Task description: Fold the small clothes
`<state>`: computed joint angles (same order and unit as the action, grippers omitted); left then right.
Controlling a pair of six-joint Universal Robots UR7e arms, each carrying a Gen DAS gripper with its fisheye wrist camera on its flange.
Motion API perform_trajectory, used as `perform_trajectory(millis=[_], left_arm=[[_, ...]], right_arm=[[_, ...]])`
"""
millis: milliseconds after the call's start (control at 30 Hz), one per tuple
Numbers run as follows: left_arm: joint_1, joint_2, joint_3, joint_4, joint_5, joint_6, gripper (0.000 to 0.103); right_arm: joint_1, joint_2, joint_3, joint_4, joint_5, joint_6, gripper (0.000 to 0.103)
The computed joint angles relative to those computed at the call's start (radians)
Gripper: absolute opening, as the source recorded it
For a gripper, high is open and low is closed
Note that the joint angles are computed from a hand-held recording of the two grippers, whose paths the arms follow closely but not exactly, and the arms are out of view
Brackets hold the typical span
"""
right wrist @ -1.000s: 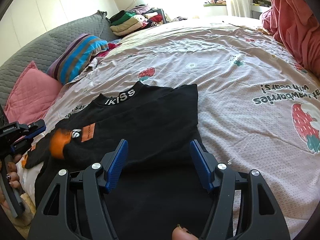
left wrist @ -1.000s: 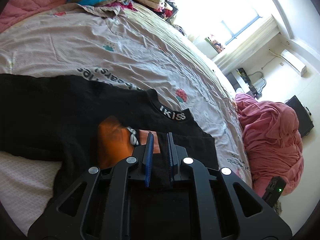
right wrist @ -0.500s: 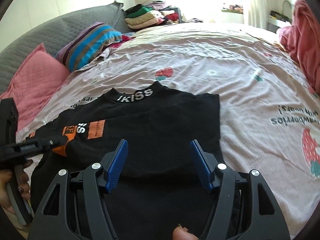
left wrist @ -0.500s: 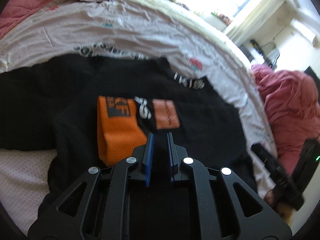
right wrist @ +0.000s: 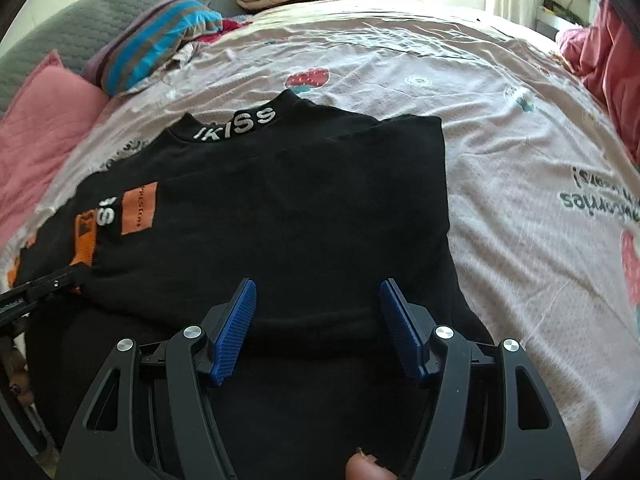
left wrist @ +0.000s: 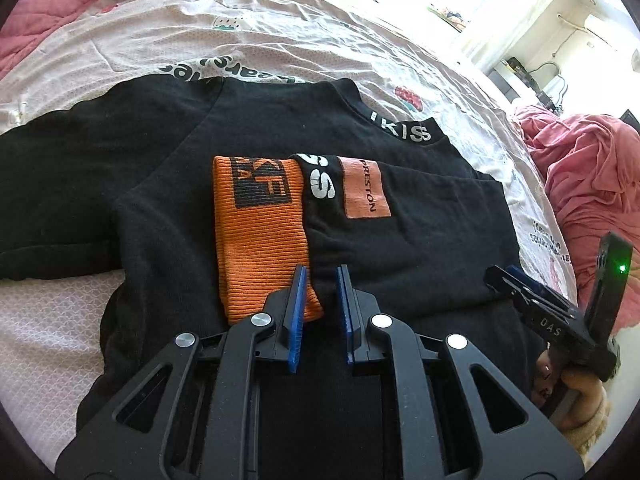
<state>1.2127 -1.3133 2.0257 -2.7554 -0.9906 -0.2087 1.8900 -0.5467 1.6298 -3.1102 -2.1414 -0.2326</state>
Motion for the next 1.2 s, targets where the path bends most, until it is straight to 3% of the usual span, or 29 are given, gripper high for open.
perform_trajectory(millis=[500, 567, 633, 667, 800, 967, 1200], left_arm=[[-0.052, -0.043, 0.038, -0.035, 0.046, 0.006, 0.047], [-0.055, -0.052, 0.043, -0.043, 0.056, 0.004, 0.048], [-0.065, -0.062, 0.052, -0.061, 0.090, 0.001, 0.060], [-0.075, -0.066, 0.061, -0.078, 0.126, 0.001, 0.072], [-0.086, -0.096, 0.077, -0.106, 0.162, 0.003, 0.082], [-0.099, -0.122, 0.091, -0.124, 0.227, 0.007, 0.089], [-0.102, -0.159, 0.108, -0.131, 0.256, 0.002, 0.090]], right_arm=[[0.018, -0.051, 0.083, -0.104, 0.060, 0.002, 0.088], [0.019, -0.057, 0.092, -0.124, 0.076, -0.004, 0.092], [0.025, -0.059, 0.097, -0.142, 0.080, -0.013, 0.096], [0.028, -0.060, 0.099, -0.148, 0.083, -0.018, 0.096], [0.040, -0.057, 0.094, -0.150, 0.081, -0.025, 0.098], [0.056, -0.048, 0.084, -0.149, 0.072, -0.036, 0.098], [0.081, -0.033, 0.067, -0.147, 0.075, -0.047, 0.098]])
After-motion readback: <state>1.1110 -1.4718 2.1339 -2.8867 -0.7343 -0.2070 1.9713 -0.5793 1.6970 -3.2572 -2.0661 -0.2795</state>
